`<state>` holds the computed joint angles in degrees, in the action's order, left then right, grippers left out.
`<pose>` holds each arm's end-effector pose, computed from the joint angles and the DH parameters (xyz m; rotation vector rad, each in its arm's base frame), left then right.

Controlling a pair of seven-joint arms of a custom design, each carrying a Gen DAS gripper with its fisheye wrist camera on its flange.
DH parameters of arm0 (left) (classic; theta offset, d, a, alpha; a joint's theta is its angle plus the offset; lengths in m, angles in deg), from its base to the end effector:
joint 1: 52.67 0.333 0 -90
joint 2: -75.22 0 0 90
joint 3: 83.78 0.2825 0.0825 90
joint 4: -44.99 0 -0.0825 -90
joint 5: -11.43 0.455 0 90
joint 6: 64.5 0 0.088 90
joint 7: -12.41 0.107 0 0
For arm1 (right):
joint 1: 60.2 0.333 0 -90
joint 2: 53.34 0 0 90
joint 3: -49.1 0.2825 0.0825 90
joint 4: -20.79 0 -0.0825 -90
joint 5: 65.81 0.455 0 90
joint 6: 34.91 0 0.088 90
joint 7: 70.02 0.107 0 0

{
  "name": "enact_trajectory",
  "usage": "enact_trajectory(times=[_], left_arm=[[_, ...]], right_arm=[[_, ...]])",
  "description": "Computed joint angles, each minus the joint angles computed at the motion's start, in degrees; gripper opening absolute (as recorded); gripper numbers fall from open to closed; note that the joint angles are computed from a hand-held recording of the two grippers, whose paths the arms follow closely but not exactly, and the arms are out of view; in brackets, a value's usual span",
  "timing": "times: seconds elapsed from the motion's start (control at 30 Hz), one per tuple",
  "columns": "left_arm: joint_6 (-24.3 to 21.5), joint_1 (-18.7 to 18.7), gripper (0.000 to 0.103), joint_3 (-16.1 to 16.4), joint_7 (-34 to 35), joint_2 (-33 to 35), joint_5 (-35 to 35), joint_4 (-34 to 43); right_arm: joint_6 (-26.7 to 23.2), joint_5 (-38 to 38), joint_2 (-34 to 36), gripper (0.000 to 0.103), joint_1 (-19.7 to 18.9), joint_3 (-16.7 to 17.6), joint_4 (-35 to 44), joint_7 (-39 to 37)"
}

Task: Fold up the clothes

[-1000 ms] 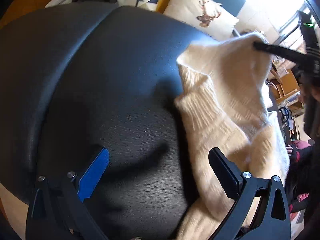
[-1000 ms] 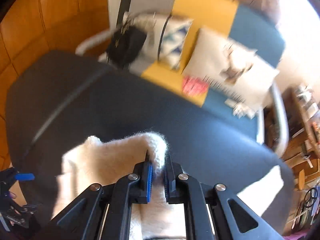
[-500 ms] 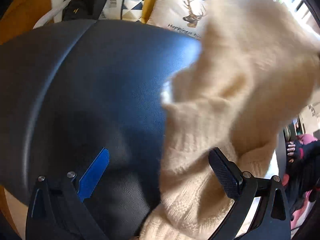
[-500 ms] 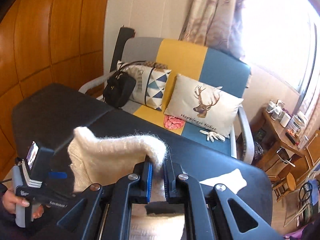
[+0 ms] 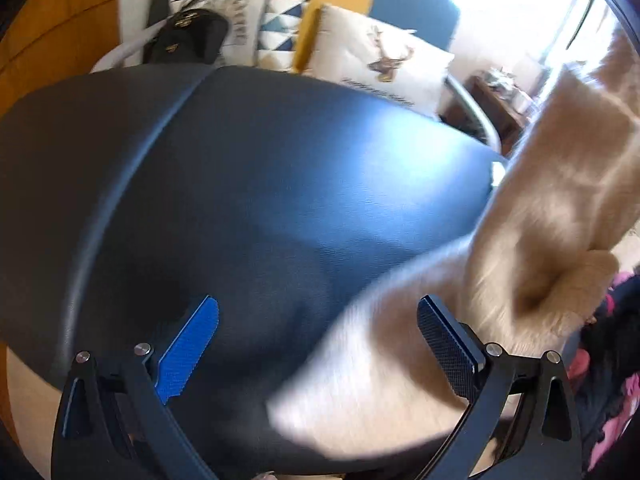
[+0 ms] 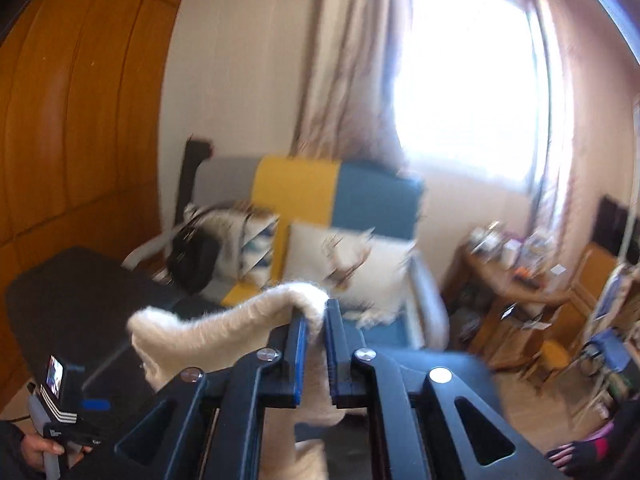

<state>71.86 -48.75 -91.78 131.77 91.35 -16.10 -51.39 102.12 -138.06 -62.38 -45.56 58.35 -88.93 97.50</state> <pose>0.7319 -0.0494 0.4243 -1.7375 2.3273 -0.8746 0.5821 0.2547 0.5924 -1.3569 1.6836 -1.3253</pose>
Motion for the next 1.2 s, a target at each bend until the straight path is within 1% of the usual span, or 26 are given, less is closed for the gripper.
enact_trajectory(times=[0.07,0.13,0.17,0.23,0.27,0.3,0.33,0.4,0.47,0.53,0.6,0.67,0.73,0.83,0.87,0.9,0.93,0.97,1.0,1.07,1.13,1.17,1.2], left_arm=[[-1.28,-0.1,0.101,-0.98,2.07,0.42,-1.31,1.31],[-2.09,-0.68,0.101,-1.66,3.76,2.4,-1.74,4.14],[-1.99,-1.17,0.101,-1.93,4.4,4.29,-1.39,6.26],[-1.0,-1.85,0.101,-2.27,5.26,7.21,-0.67,9.5],[-1.91,-1.32,0.101,-2.47,6.0,6.46,-0.86,8.77],[-2.15,-1.0,0.101,-2.64,6.6,5.64,-1.37,7.66],[-2.15,-0.34,0.101,-2.72,7.97,4.61,-2.3,6.06],[-2.1,-0.94,0.101,-2.19,7.81,5.4,-0.99,6.0],[-2.06,-1.59,0.101,-1.78,7.25,6.57,0.75,6.38],[-4.42,-1.4,0.101,-1.5,7.2,6.99,1.97,6.66],[-6.2,-1.17,0.101,-1.43,7.19,7.34,2.48,6.83],[-5.74,-0.89,0.101,-2.02,8.92,6.85,1.65,5.96],[-0.51,-1.53,0.101,-2.59,12.66,5.05,1.72,2.77],[4.89,-1.66,0.101,-3.96,19.67,3.01,-0.67,-0.93],[6.22,-1.56,0.101,-4.27,21.15,2.57,-2.18,-1.73],[7.41,-1.42,0.101,-4.56,22.49,2.21,-3.83,-2.41],[8.57,-1.28,0.101,-4.87,23.89,1.86,-5.55,-3.04],[8.71,-1.03,0.101,-5.19,24.84,1.98,-7.6,-3.08],[8.04,-1.22,0.101,-5.0,24.77,2.52,-7.9,-2.51],[6.25,-2.3,0.101,-3.87,22.14,3.86,-5.57,-1.08],[4.97,-3.24,0.101,-2.89,18.69,5.89,-2.81,0.96],[5.07,-3.39,0.101,-2.78,17.76,6.35,-2.14,1.21],[5.34,-3.47,0.101,-2.75,17.0,6.67,-1.63,1.28]], right_arm=[[-7.98,-3.03,-3.24,0.0,0.16,1.79,-0.44,0.75],[-15.14,-4.19,-4.33,0.0,-0.27,3.01,0.87,0.13],[-16.4,-3.03,-4.32,0.003,-0.52,2.66,1.53,-0.79],[-15.13,2.48,-3.76,0.004,-1.11,0.62,2.51,-3.81],[-13.44,5.2,-3.45,0.01,-1.5,-0.46,2.44,-5.23],[-9.9,10.53,-2.79,0.019,-1.66,-2.2,1.76,-8.55],[-6.71,16.76,-1.89,0.021,-1.71,-3.75,1.09,-12.53],[-0.95,27.38,0.12,0.024,-1.69,-5.6,-1.39,-19.14],[3.24,36.07,2.13,0.025,-1.4,-6.26,-4.14,-25.3],[6.51,44.57,4.58,0.025,-0.88,-6.54,-6.26,-31.7],[8.61,49.91,5.82,0.027,-0.57,-6.39,-7.91,-36.05],[9.49,53.55,6.68,0.027,-0.09,-6.0,-8.35,-40.76],[10.6,54.53,6.25,0.028,0.27,-5.63,-9.0,-43.43],[9.96,54.36,5.41,0.031,0.95,-5.01,-8.74,-48.01],[9.9,55.32,5.31,0.033,1.22,-4.93,-8.72,-49.57],[9.73,55.22,5.32,0.038,1.44,-4.72,-8.74,-50.24],[9.42,54.14,5.42,0.04,1.64,-4.41,-8.77,-50.12],[9.1,54.25,5.61,0.043,1.93,-4.25,-8.65,-51.15],[8.17,54.19,5.91,0.044,2.17,-4.12,-8.17,-52.1],[5.1,49.96,7.88,0.044,2.2,-3.91,-6.25,-51.13],[2.28,47.64,11.8,0.044,2.19,-4.34,-3.08,-51.05],[1.14,47.4,13.76,0.044,2.17,-4.71,-1.48,-50.95],[0.67,47.95,15.32,0.039,2.08,-5.07,-0.31,-50.97]])
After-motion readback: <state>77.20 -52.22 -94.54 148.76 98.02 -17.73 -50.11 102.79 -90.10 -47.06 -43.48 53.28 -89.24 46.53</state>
